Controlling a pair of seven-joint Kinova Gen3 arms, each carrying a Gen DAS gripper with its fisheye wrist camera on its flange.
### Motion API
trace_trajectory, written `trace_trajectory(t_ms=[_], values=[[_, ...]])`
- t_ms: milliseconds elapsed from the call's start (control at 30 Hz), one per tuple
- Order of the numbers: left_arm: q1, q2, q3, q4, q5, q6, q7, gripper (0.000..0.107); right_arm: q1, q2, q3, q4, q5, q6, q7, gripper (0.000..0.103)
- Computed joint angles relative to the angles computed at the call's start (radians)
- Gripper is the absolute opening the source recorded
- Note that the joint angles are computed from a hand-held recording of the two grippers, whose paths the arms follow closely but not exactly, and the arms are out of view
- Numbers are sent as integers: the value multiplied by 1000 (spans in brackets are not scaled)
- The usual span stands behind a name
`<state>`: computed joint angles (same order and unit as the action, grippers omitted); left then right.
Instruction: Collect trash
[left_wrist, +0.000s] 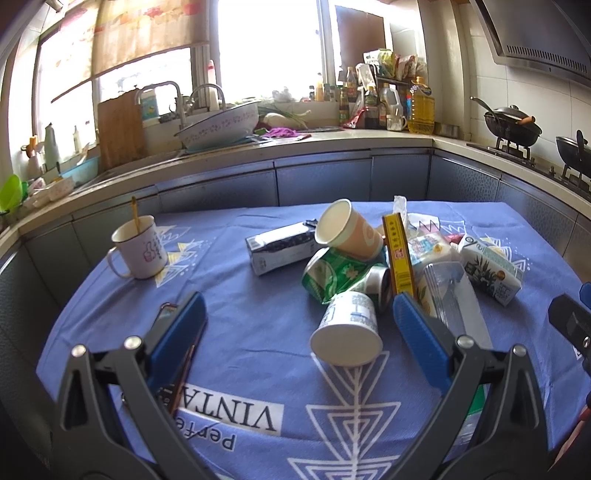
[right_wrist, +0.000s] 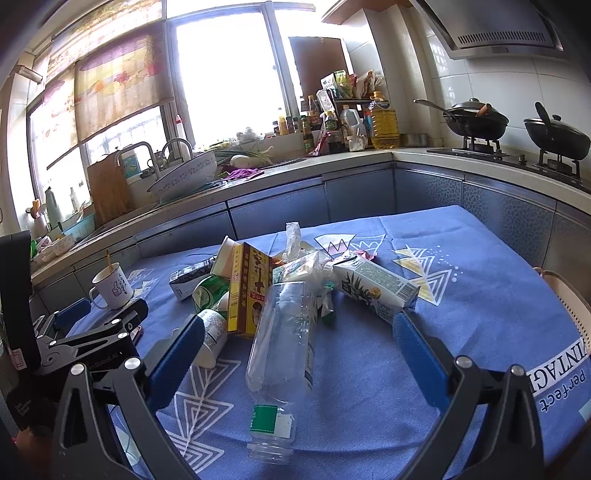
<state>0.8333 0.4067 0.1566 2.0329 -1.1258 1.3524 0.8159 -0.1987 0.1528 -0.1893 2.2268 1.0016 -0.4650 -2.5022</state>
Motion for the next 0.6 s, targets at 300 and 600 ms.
trace_trajectory(t_ms=[300,600], values=[[6,3,2,9,-6,-6,28,98,1,-2,-3,-2,26,3,-27,100],[4,0,2,15,-9,-17,41,98,0,1,2,-7,53,1,-55,100]])
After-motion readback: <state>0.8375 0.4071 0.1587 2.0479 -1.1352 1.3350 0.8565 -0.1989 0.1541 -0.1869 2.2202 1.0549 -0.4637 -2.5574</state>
